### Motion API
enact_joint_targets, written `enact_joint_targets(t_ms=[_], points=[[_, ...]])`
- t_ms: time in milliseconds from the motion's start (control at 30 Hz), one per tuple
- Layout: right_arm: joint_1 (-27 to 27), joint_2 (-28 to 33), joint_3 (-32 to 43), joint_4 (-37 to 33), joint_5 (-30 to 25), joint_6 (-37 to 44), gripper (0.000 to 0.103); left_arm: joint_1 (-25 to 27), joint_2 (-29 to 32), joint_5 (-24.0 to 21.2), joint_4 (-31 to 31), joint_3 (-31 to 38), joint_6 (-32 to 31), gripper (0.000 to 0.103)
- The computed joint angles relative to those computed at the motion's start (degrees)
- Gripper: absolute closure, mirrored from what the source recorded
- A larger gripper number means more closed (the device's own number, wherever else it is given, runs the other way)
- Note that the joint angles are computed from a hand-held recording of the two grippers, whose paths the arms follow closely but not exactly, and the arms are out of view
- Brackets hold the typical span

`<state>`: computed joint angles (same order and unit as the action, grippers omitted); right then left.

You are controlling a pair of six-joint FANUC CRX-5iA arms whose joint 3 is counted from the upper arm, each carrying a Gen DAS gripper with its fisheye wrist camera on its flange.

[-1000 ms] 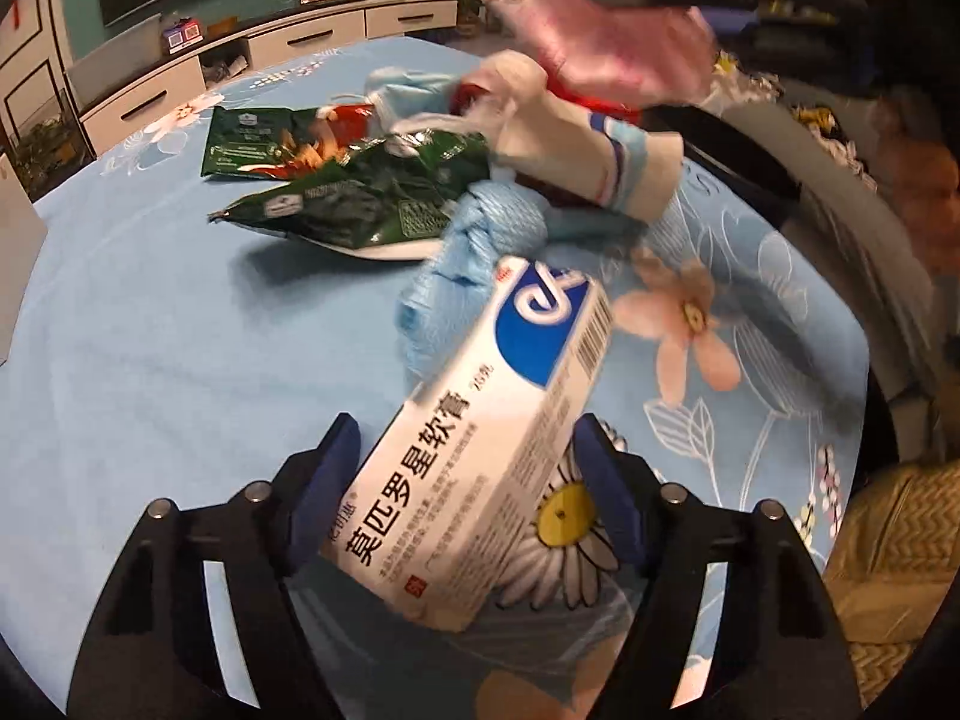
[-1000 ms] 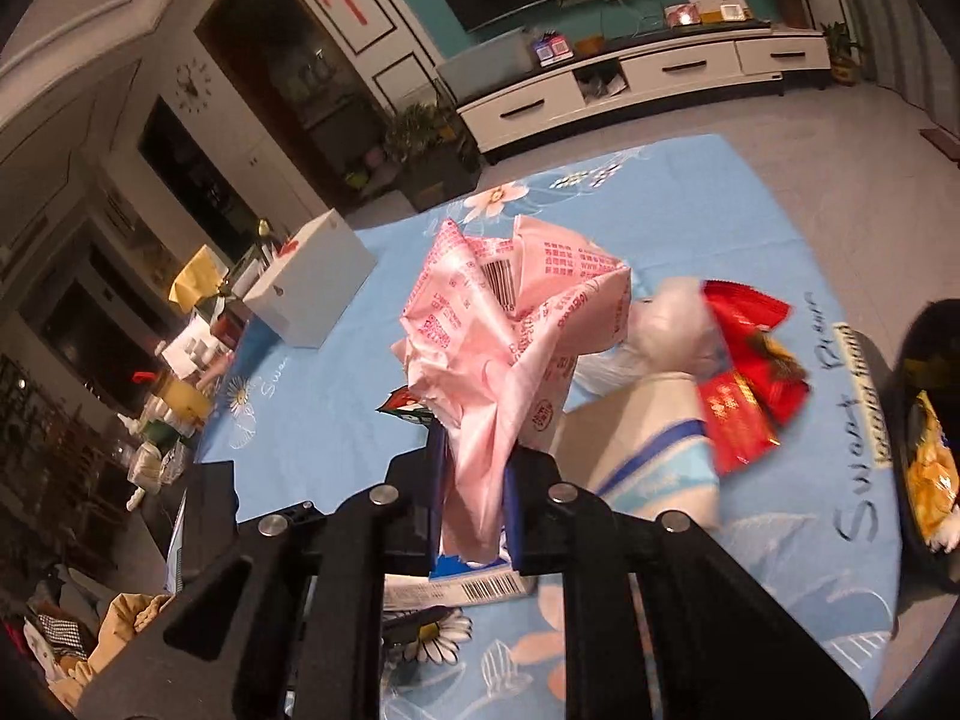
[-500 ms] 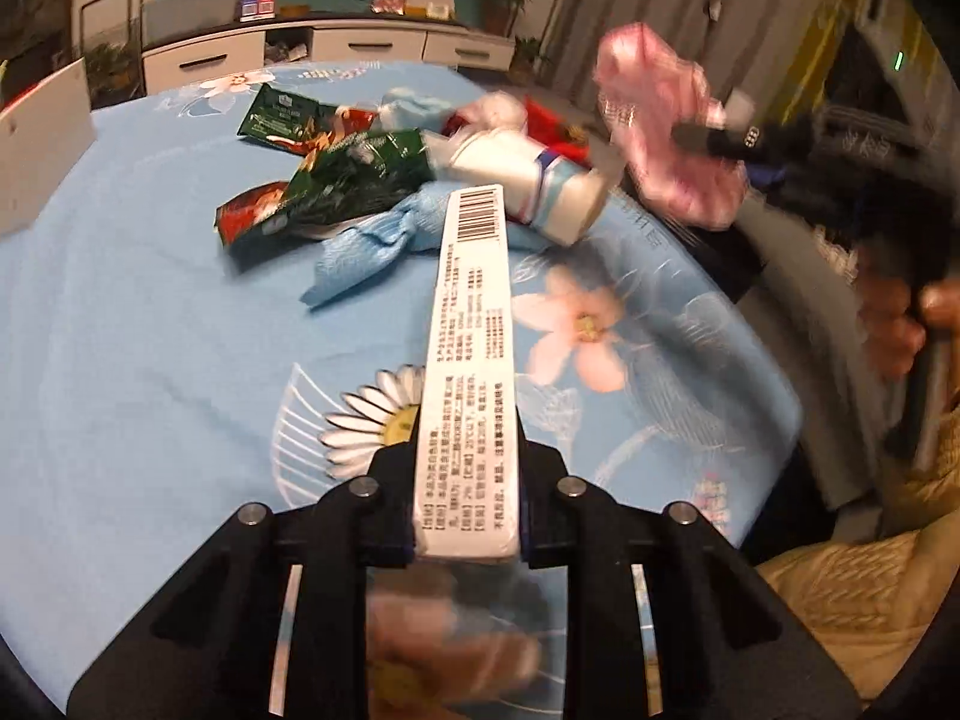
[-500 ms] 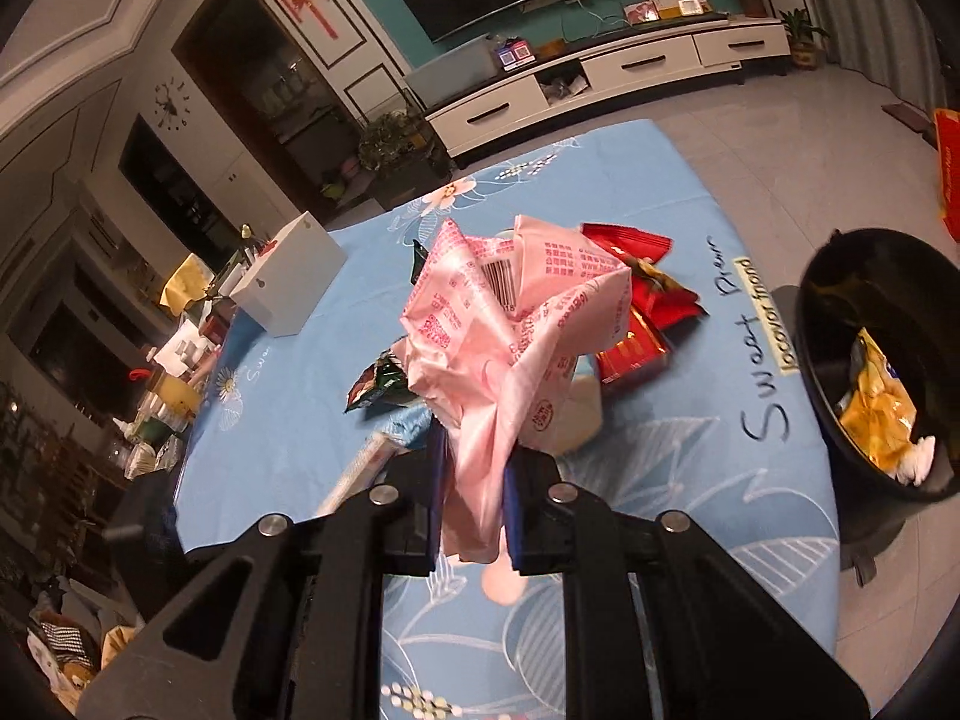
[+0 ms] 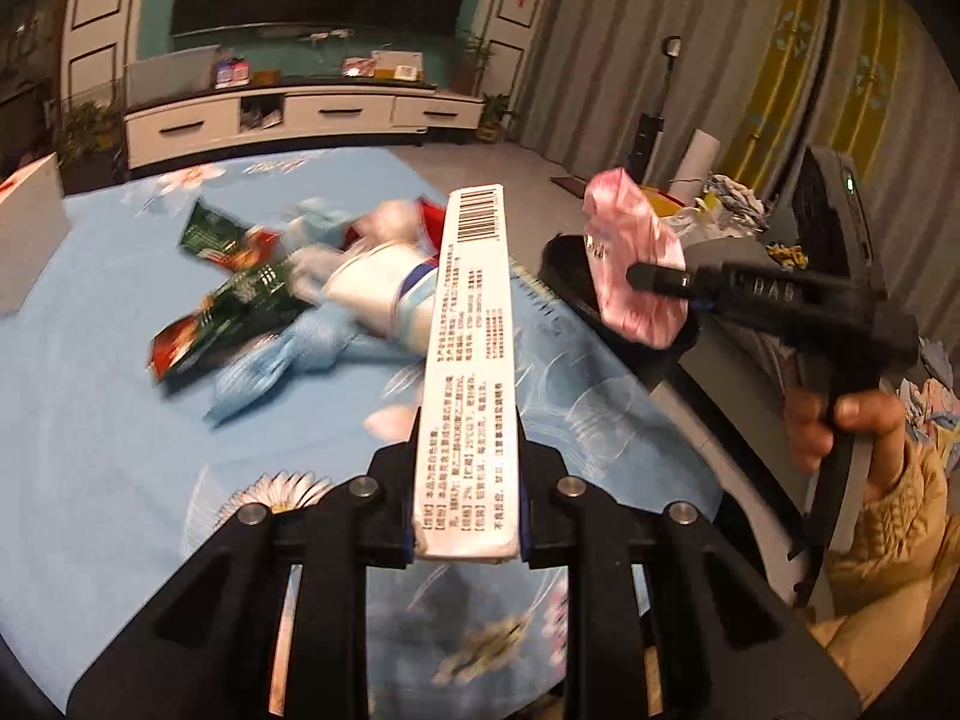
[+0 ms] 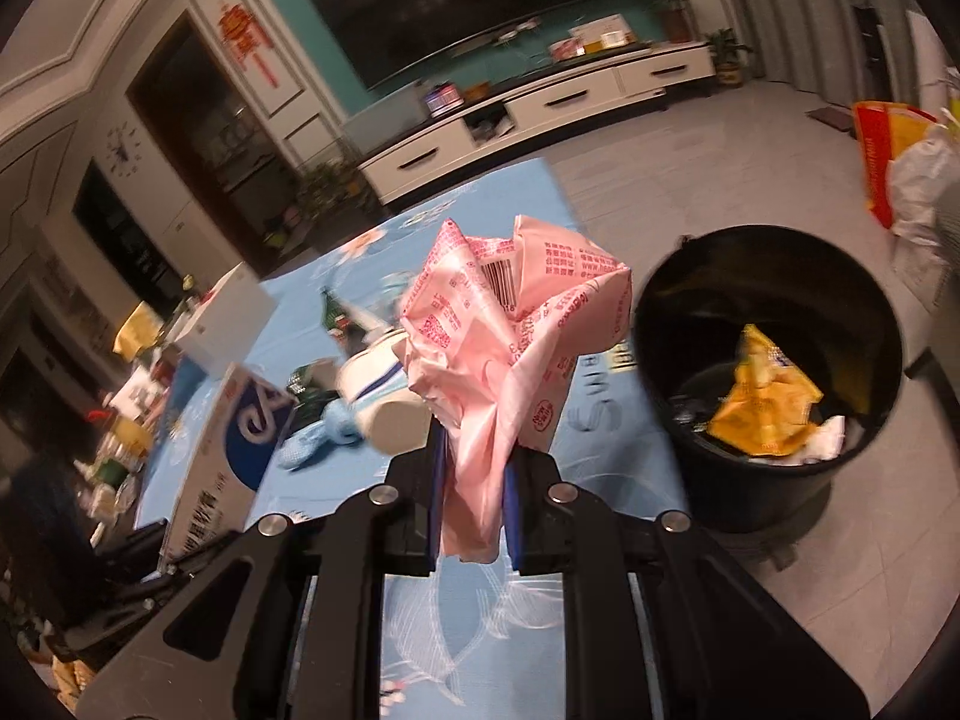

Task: Collect trash
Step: 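Carry the pink packet and toothpaste box to the bin and release both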

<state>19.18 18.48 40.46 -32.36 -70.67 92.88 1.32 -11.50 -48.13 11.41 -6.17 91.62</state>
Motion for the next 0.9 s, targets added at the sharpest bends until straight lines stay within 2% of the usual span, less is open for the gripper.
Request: enact_joint_targets(t_ms=[233,433,600,833,900], points=[[-3.47,0.24,-2.27,2.9,4.24,-3.14,0.086,-3.47,9.55,0.27,1.52,8.87,-1.46,0.079],[-6.97,1.24,-3.01,1.76,6.02,-5.72,0.086,-6.07,19.38,-1.04,4.2,19.07,-4.22,0.079],[-8.86,3.22,-1.76,-0.4,5.46,-6.23,0.086,-7.75,28.2,-4.33,4.85,29.27,-4.69,0.079],[-10.07,6.06,0.76,-2.29,5.01,-6.46,0.083,-9.11,39.34,-10.38,3.61,42.84,-1.62,0.078],[-10.28,7.21,1.83,-2.5,4.78,-7.41,0.078,-9.33,41.07,-11.16,3.31,44.81,-1.11,0.063]])
